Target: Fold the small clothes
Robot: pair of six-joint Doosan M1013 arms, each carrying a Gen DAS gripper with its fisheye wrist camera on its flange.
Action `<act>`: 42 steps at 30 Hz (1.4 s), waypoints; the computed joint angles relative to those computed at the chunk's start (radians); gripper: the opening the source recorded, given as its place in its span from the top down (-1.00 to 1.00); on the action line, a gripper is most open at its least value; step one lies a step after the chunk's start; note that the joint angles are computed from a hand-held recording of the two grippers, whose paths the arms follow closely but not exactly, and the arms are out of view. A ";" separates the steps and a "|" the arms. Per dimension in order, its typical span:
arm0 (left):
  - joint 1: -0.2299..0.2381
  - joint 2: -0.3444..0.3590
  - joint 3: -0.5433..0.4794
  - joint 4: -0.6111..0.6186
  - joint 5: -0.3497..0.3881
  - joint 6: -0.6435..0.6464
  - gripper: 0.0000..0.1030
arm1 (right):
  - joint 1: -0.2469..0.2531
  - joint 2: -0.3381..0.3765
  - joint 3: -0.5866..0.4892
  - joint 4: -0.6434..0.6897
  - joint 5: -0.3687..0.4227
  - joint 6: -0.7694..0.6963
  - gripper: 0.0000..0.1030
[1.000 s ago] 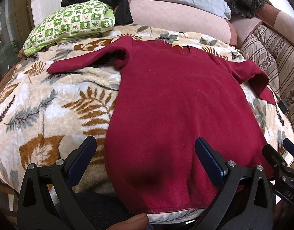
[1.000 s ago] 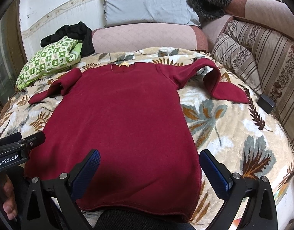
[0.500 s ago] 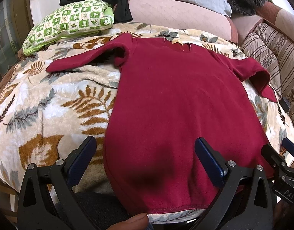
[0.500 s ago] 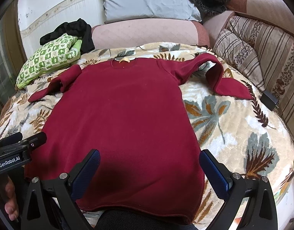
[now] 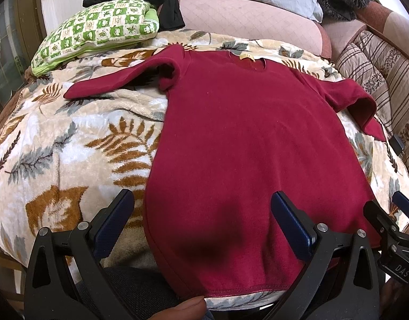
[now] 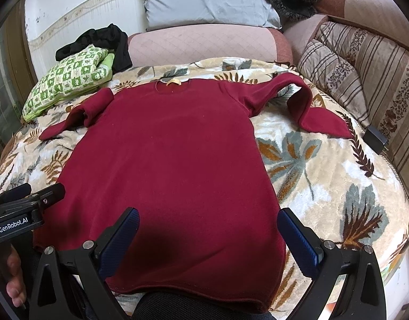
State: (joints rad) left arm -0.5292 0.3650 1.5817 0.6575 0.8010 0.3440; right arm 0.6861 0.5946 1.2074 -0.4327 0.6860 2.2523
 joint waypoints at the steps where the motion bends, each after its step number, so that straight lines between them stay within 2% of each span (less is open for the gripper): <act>1: 0.000 0.000 0.001 0.000 -0.001 0.000 -0.99 | 0.000 0.000 0.000 0.000 0.000 0.000 -0.98; 22: 0.000 0.001 0.000 -0.001 -0.001 0.000 -0.99 | -0.003 -0.008 0.011 -0.010 -0.002 0.015 -0.98; 33: 0.000 0.001 -0.001 -0.001 0.000 0.001 -0.99 | -0.037 -0.004 0.007 0.086 0.037 0.084 -0.98; 42: -0.004 -0.008 0.010 0.008 0.008 -0.005 -0.99 | -0.027 -0.006 0.007 0.037 0.044 0.107 -0.98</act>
State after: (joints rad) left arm -0.5335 0.3566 1.5921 0.6650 0.8095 0.3388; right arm 0.6588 0.5887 1.2149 -0.3952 0.7297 2.3593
